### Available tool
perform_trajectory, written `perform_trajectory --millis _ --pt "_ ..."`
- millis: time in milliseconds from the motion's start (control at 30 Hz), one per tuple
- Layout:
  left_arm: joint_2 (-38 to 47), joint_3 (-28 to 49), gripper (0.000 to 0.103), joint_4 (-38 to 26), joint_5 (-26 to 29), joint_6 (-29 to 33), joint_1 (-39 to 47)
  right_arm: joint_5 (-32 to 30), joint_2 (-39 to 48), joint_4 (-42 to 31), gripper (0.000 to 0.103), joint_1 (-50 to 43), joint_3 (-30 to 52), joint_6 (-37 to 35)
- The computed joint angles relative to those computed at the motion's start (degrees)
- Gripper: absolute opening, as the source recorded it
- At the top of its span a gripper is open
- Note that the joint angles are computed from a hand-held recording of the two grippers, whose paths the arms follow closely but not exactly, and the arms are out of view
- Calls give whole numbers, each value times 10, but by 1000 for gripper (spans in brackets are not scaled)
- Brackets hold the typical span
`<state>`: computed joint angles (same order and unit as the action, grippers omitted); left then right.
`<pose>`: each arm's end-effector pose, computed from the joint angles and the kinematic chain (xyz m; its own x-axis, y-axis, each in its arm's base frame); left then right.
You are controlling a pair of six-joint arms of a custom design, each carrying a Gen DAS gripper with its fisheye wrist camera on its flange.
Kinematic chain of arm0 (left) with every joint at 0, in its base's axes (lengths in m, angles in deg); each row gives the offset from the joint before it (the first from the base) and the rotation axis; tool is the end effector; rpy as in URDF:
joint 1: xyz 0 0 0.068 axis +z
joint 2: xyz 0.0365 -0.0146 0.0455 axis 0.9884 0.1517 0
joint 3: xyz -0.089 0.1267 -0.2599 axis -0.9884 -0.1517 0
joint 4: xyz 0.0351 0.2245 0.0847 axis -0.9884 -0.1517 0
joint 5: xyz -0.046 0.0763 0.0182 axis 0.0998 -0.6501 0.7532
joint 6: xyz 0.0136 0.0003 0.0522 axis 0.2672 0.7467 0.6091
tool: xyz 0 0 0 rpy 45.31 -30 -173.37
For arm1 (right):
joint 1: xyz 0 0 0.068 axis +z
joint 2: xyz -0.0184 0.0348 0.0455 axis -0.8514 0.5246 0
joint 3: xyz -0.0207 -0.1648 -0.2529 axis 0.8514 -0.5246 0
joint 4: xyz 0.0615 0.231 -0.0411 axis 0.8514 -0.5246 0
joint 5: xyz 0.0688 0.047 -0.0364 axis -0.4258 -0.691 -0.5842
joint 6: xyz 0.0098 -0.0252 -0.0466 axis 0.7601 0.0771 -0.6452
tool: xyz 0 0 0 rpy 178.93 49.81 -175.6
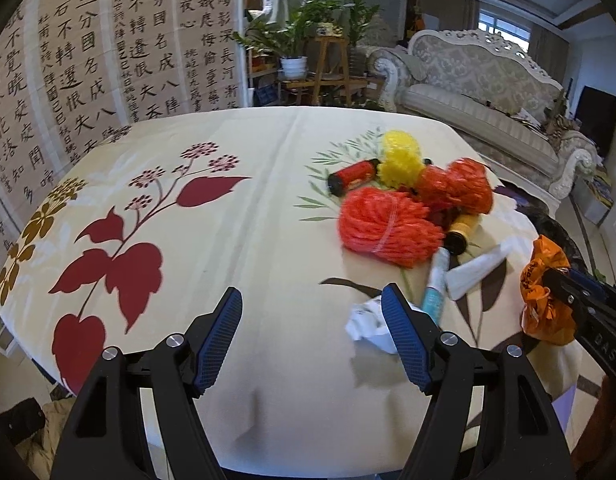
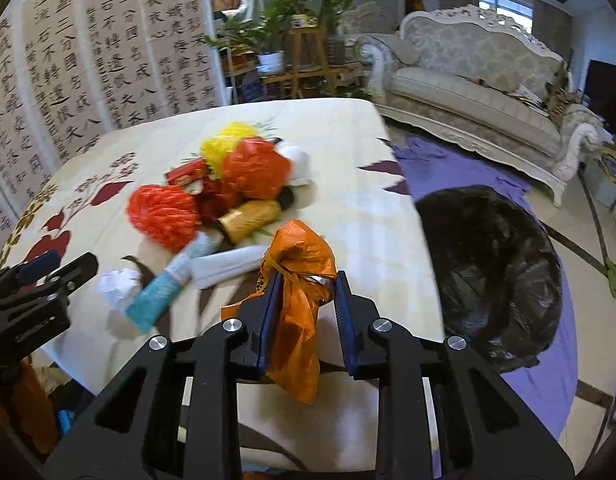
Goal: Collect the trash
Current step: 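Grasp the white crumpled tissue with the left gripper while the right holds the orange bag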
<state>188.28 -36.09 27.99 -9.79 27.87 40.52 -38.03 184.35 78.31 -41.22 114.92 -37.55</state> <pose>0.2746 -0.2118 0.0508 -0.7034 -0.1328 -0.6983 -0.1673 0.9857 -0.0190 0.2950 0.0914 0.0475 -0.6972 -0.1516 -0.7007 -0.2609 0.9640 0.0511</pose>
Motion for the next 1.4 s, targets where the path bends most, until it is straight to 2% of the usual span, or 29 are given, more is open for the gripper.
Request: perform_trajectory --millis 500,667,733,833,900,1033,1167,1267,1333,1400 --pt "43 49 70 -16 44 15 -4 -26 28 17 26 -20 8 -2" --pt "53 52 57 -15 57 22 0 -31 30 17 26 -22 9 -4" --pt "57 51 44 -8 71 22 4 -34 33 17 26 -22 11 -3" --pt "58 47 34 2 75 21 5 -38 36 17 27 -23 14 -3" --pt "58 47 32 3 73 20 6 -40 38 18 28 -23 15 -3" --pt "56 39 27 20 82 19 12 -35 43 21 45 -24 19 0" --pt "56 36 27 22 75 17 13 -46 47 16 45 -32 25 2" --pt "52 30 26 27 67 13 12 -46 45 10 42 -29 28 1" --pt "45 27 26 26 50 11 7 -65 44 0 25 -32 31 -3" --pt "39 25 26 28 40 16 4 -62 39 0 25 -25 28 -5"
